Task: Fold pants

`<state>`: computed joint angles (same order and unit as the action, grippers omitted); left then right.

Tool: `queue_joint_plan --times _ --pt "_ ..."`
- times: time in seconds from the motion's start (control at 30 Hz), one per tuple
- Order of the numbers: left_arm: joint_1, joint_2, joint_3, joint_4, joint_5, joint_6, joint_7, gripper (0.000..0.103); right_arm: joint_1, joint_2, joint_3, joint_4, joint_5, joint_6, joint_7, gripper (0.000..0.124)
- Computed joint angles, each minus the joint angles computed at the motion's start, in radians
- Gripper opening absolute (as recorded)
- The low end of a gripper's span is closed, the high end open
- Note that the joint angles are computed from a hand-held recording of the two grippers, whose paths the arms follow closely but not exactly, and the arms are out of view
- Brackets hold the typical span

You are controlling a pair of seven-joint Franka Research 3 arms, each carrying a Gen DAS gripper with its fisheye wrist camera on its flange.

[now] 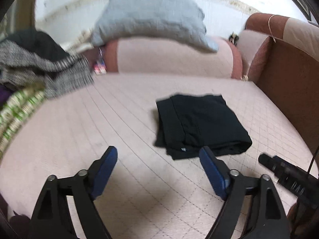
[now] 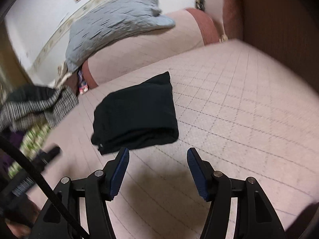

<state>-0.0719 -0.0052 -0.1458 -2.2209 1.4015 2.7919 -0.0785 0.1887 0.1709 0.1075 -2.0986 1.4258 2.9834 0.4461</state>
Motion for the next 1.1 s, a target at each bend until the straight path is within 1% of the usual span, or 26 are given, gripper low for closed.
queue_joint_plan --times 0.07,0.1,0.17,0.27,0.33,0.43,0.57,0.73,0.9,1.1 --pt "-0.01 -0.024 -0.011 -0.007 0.042 -0.046 -0.041 0.091 0.012 -0.012 0.015 -0.014 0.076 0.06 -0.108 0.069" --pt "-0.011 -0.042 -0.014 -0.021 0.057 -0.057 -0.056 0.093 0.021 -0.016 0.02 -0.017 0.129 0.092 -0.177 0.069" --pt "-0.014 -0.062 -0.024 -0.033 0.075 -0.078 -0.079 0.095 0.039 -0.017 0.014 -0.018 0.178 0.117 -0.234 0.07" --pt "-0.022 -0.078 -0.04 -0.039 0.072 -0.119 -0.065 0.098 0.055 -0.015 0.001 -0.022 0.155 0.124 -0.206 0.07" --pt "-0.027 -0.086 -0.047 -0.044 0.068 -0.128 -0.046 0.098 0.06 -0.016 -0.002 -0.027 0.143 0.131 -0.189 0.07" --pt "-0.027 -0.081 -0.044 -0.046 0.043 -0.099 -0.018 0.098 0.062 -0.017 -0.002 -0.031 0.14 0.136 -0.187 0.071" --pt "-0.022 -0.058 -0.034 -0.043 -0.032 -0.042 0.044 0.098 0.066 -0.017 0.0 -0.035 0.132 0.144 -0.188 0.072" --pt "-0.023 -0.036 -0.031 -0.037 -0.099 -0.026 0.096 0.098 0.067 -0.008 0.003 -0.036 0.099 0.15 -0.161 0.073" --pt "-0.023 -0.019 -0.024 -0.036 -0.142 -0.006 0.131 0.098 0.06 0.004 0.01 -0.045 0.016 0.153 -0.082 0.074" --pt "-0.022 -0.008 -0.018 -0.038 -0.168 0.011 0.147 0.098 0.039 0.017 0.034 -0.048 -0.044 0.161 -0.033 0.074"
